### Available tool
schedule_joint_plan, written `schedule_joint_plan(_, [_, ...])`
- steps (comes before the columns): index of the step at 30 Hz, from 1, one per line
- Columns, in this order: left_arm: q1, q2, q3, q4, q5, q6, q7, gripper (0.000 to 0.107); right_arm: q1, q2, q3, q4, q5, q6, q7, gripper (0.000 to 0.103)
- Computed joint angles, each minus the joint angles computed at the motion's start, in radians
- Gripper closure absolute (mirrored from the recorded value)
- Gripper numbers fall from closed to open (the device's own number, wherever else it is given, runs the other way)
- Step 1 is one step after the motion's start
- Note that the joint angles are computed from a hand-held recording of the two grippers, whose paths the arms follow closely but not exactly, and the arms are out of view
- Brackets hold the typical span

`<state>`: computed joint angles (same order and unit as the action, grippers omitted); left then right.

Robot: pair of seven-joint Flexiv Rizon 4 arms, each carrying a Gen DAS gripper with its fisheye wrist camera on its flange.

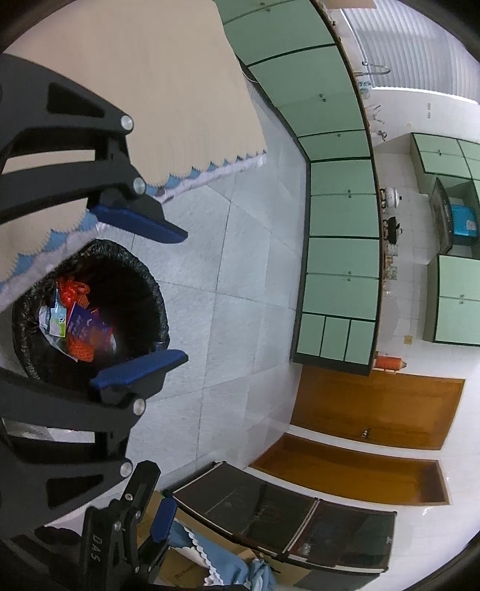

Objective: Collect trash

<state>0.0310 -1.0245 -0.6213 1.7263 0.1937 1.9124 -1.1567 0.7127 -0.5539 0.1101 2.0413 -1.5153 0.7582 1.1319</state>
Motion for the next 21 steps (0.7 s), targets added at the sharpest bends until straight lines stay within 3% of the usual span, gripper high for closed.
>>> schedule_joint_plan(9, [0.124,0.076,-0.052,0.145,0.077,0.056,-0.045,0.028,0.075,0.042,0.034,-0.023,0.04,-0.092,-0.001,0.006])
schedule_joint_plan(21, [0.22,0.174,-0.055,0.317,0.186,0.14,-0.111,0.018,0.209,0.044,0.058,-0.099,0.14,-0.274,-0.142,0.006])
